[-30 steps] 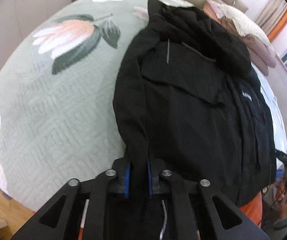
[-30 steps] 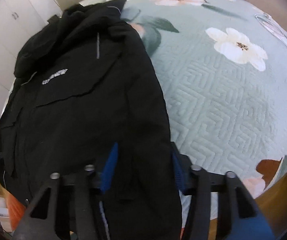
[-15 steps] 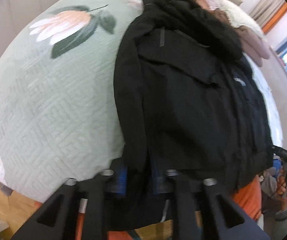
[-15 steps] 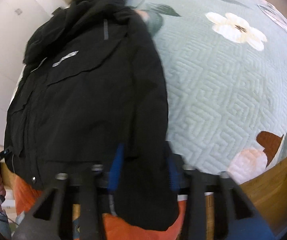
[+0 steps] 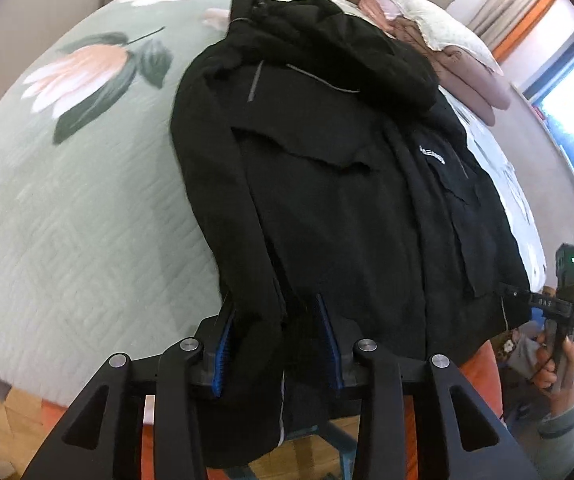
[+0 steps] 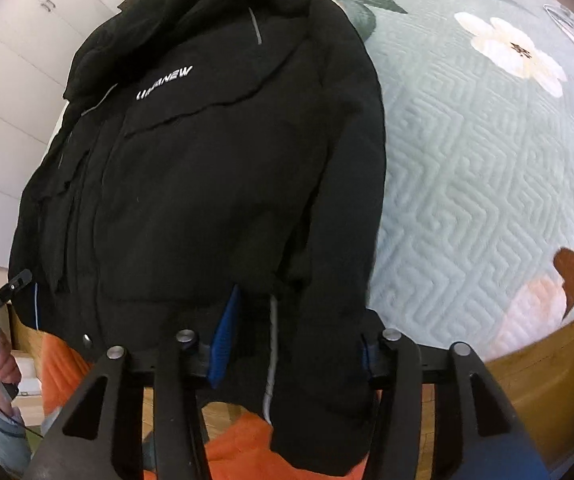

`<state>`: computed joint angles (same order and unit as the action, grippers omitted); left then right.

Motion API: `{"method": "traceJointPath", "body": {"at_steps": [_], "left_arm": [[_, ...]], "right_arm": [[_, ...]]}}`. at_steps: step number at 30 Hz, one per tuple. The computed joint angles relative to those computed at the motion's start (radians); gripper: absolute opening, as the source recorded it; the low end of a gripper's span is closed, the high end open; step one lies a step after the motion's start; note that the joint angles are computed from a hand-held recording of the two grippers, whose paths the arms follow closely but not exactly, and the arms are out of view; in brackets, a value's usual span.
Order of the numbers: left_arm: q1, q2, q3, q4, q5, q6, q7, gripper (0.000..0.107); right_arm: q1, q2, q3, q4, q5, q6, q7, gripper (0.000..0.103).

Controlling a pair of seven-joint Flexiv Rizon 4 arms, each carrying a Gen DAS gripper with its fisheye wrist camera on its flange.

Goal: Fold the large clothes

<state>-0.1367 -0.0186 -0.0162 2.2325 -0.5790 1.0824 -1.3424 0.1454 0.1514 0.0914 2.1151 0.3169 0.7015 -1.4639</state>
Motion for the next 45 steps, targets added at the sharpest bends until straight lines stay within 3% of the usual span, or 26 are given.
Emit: {"method": "traceJointPath", "body": {"at_steps": [3, 4, 6, 7, 12, 18, 24, 28, 31, 32, 34, 36, 38, 41, 43, 45], "left_arm": [[-0.003, 0.002, -0.001, 0.017, -0.082, 0.010, 0.030, 0.037], [-0.006, 0.000, -0.005, 0.018, -0.099, 0.022, 0.029, 0.022], [-0.010, -0.010, -0.009, 0.017, -0.123, 0.049, 0.040, 0.015], [-0.015, -0.007, -0.014, 0.017, -0.150, 0.067, 0.052, 0.013], [-0.045, 0.018, -0.027, -0.005, -0.310, 0.150, 0.144, 0.013], [-0.057, 0.007, -0.025, -0.124, -0.498, 0.196, 0.286, 0.013], [0.004, -0.100, -0.050, -0.328, -0.627, 0.168, 0.392, 0.013], [0.042, -0.228, -0.053, -0.500, -0.591, 0.155, 0.405, 0.014], [0.021, -0.389, 0.005, -0.704, -0.574, 0.091, 0.365, 0.017], [0.042, -0.439, -0.014, -0.764, -0.517, 0.093, 0.295, 0.018], [0.110, -0.577, -0.084, -0.924, -0.390, 0.086, 0.246, 0.018], [0.105, -0.707, -0.063, -1.082, -0.298, 0.066, 0.179, 0.018], [0.136, -0.841, -0.082, -1.242, -0.136, 0.017, 0.046, 0.018], [0.129, -0.971, -0.012, -1.400, -0.082, -0.115, -0.112, 0.019], [0.142, -1.045, -0.023, -1.480, -0.065, -0.183, -0.194, 0.020], [0.137, -1.096, -0.009, -1.568, -0.009, -0.224, -0.271, 0.020]], "right_arm": [[0.000, 0.008, -0.014, -0.001, 0.048, 0.003, -0.042, 0.052], [0.000, 0.013, -0.018, -0.002, 0.065, 0.007, -0.058, 0.041], [0.000, 0.026, -0.001, 0.002, 0.034, 0.029, -0.044, 0.025], [0.002, 0.028, 0.002, 0.001, 0.021, 0.037, -0.040, 0.023], [0.013, 0.056, -0.010, -0.044, 0.023, 0.066, -0.051, 0.018], [0.030, 0.049, -0.057, -0.178, 0.110, 0.082, -0.137, 0.018], [0.009, -0.081, -0.072, -0.385, 0.115, 0.129, -0.125, 0.018], [-0.022, -0.213, -0.063, -0.563, 0.079, 0.110, -0.090, 0.018], [-0.125, -0.376, 0.056, -0.738, 0.025, 0.121, -0.030, 0.019], [-0.121, -0.445, 0.058, -0.812, 0.015, 0.118, -0.002, 0.019], [-0.041, -0.571, -0.036, -0.959, 0.041, 0.092, 0.026, 0.019], [-0.020, -0.681, -0.068, -1.085, 0.045, 0.077, 0.031, 0.020], [-0.037, -0.820, -0.017, -1.211, -0.022, 0.084, 0.088, 0.022], [-0.039, -1.001, -0.003, -1.409, -0.043, -0.045, 0.186, 0.025], [-0.053, -1.059, 0.033, -1.454, -0.048, -0.072, 0.210, 0.025], [-0.061, -1.069, 0.054, -1.429, -0.048, -0.022, 0.217, 0.027]]}}
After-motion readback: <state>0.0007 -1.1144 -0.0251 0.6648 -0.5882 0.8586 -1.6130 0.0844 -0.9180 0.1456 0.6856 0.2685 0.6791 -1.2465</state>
